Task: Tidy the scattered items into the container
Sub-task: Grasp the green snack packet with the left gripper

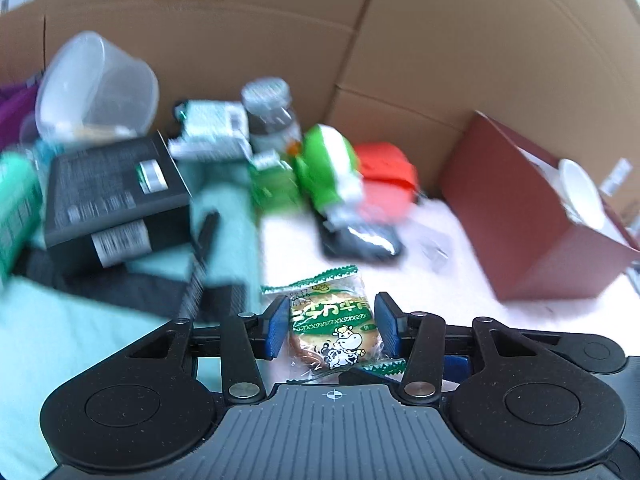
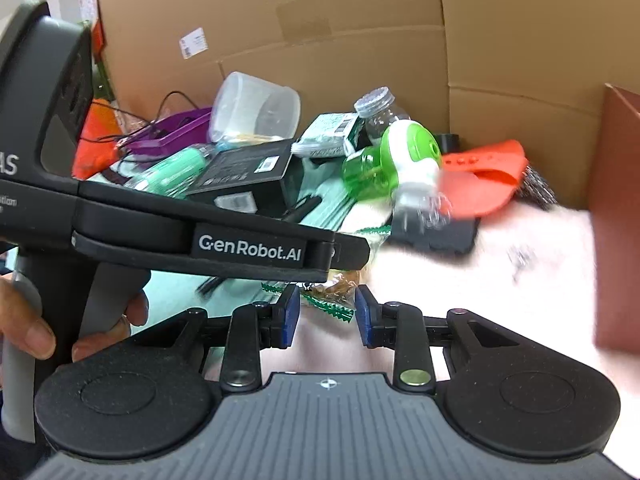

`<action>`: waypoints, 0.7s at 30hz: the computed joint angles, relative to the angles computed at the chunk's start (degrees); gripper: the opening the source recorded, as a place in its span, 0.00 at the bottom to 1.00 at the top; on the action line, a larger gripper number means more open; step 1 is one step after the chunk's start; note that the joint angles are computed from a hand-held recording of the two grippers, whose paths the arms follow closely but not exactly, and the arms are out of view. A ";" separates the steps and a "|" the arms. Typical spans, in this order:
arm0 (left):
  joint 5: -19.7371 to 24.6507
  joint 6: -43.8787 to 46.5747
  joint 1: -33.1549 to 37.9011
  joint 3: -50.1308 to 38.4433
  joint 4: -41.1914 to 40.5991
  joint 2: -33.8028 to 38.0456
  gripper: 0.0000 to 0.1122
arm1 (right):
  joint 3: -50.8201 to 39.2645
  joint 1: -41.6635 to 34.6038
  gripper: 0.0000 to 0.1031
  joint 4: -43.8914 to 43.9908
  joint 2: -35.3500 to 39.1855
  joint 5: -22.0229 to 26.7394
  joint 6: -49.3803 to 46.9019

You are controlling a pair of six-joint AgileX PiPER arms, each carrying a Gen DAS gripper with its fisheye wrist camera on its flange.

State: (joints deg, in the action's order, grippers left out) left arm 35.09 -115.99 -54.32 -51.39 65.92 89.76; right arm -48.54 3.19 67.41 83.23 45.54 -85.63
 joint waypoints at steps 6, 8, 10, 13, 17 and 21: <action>3.97 0.82 -7.78 -2.42 -1.67 1.42 0.63 | 6.38 -10.47 0.38 -2.38 -6.70 7.82 -3.03; 4.64 -0.26 -8.10 -2.13 -2.35 1.51 0.71 | 8.18 -11.63 0.52 -2.03 -8.54 6.65 -4.26; 4.54 -0.36 -7.15 -1.57 -4.02 1.29 0.71 | 9.22 -11.26 0.56 -1.04 -9.57 4.01 -5.56; 2.86 -1.78 -6.53 -0.27 -3.76 0.12 0.70 | 8.53 -10.49 0.55 -0.31 -8.88 3.74 -5.47; 4.36 3.06 -6.95 -2.41 -5.52 1.38 0.64 | 8.54 -9.08 0.56 0.66 -7.98 3.36 -6.99; 3.81 6.24 -6.69 -3.25 -6.74 1.38 0.49 | 8.52 -9.49 0.55 0.34 -7.83 4.76 -7.98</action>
